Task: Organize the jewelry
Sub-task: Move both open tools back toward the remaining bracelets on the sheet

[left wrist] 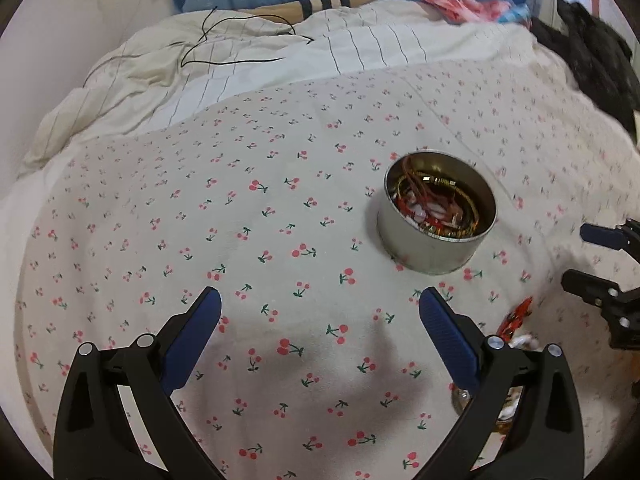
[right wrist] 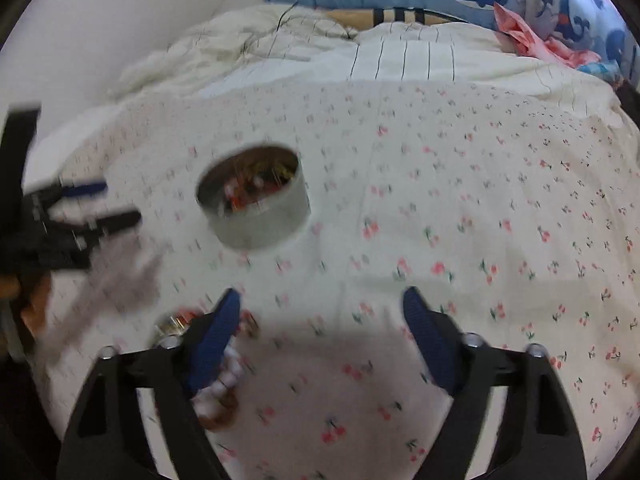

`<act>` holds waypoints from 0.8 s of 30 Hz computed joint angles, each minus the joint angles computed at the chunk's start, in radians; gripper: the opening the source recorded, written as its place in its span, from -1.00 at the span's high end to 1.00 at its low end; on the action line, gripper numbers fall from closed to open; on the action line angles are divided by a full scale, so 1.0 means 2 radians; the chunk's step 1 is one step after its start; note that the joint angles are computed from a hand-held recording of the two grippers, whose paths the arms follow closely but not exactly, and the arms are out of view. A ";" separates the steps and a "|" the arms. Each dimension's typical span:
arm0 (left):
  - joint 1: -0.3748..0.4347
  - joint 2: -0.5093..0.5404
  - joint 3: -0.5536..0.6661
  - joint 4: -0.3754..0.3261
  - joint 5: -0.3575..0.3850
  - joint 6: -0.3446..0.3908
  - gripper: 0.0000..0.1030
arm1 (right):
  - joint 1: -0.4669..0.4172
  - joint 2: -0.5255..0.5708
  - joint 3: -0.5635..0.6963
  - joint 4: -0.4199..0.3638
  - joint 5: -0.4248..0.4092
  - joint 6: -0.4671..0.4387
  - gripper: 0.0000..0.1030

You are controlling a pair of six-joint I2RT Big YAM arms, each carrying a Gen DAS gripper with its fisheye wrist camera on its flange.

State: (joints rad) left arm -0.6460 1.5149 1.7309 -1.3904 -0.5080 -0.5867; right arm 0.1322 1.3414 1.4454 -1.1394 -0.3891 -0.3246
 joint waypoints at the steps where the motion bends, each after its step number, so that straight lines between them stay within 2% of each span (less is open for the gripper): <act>1: -0.001 0.001 0.001 -0.002 -0.003 0.001 -0.85 | 0.004 0.004 0.002 -0.004 0.002 -0.007 -0.21; 5: -0.003 0.005 0.002 -0.009 -0.010 -0.002 -0.85 | 0.014 0.005 -0.001 -0.013 -0.014 -0.027 -0.21; 8: -0.004 0.007 0.003 -0.010 -0.009 0.000 -0.85 | 0.046 -0.003 -0.018 0.006 0.048 -0.053 -0.21; 10: -0.006 0.008 0.004 -0.010 -0.009 0.003 -0.85 | 0.059 -0.005 -0.028 0.037 0.083 -0.035 -0.21; 12: -0.009 0.011 0.005 -0.011 -0.010 0.007 -0.85 | 0.064 -0.003 -0.034 0.074 0.130 0.014 -0.25; 13: -0.010 0.012 0.005 -0.013 -0.011 0.008 -0.85 | 0.058 -0.001 -0.032 0.077 0.133 0.031 -0.26; 15: -0.011 0.015 0.007 -0.015 -0.011 0.010 -0.85 | 0.043 0.002 -0.025 0.075 0.132 0.060 -0.29; 17: -0.011 0.015 0.007 -0.016 -0.008 0.011 -0.85 | 0.026 0.004 -0.017 0.069 0.111 0.067 -0.30; 20: -0.011 0.016 0.007 -0.017 -0.009 0.012 -0.85 | 0.015 0.010 -0.001 0.043 0.002 0.063 -0.30; 21: -0.010 0.016 0.007 -0.018 -0.010 0.011 -0.85 | 0.018 0.010 0.000 0.039 -0.010 0.058 -0.30; 24: -0.008 0.014 0.005 -0.020 -0.011 0.007 -0.85 | 0.050 0.006 -0.011 0.033 0.006 0.022 -0.30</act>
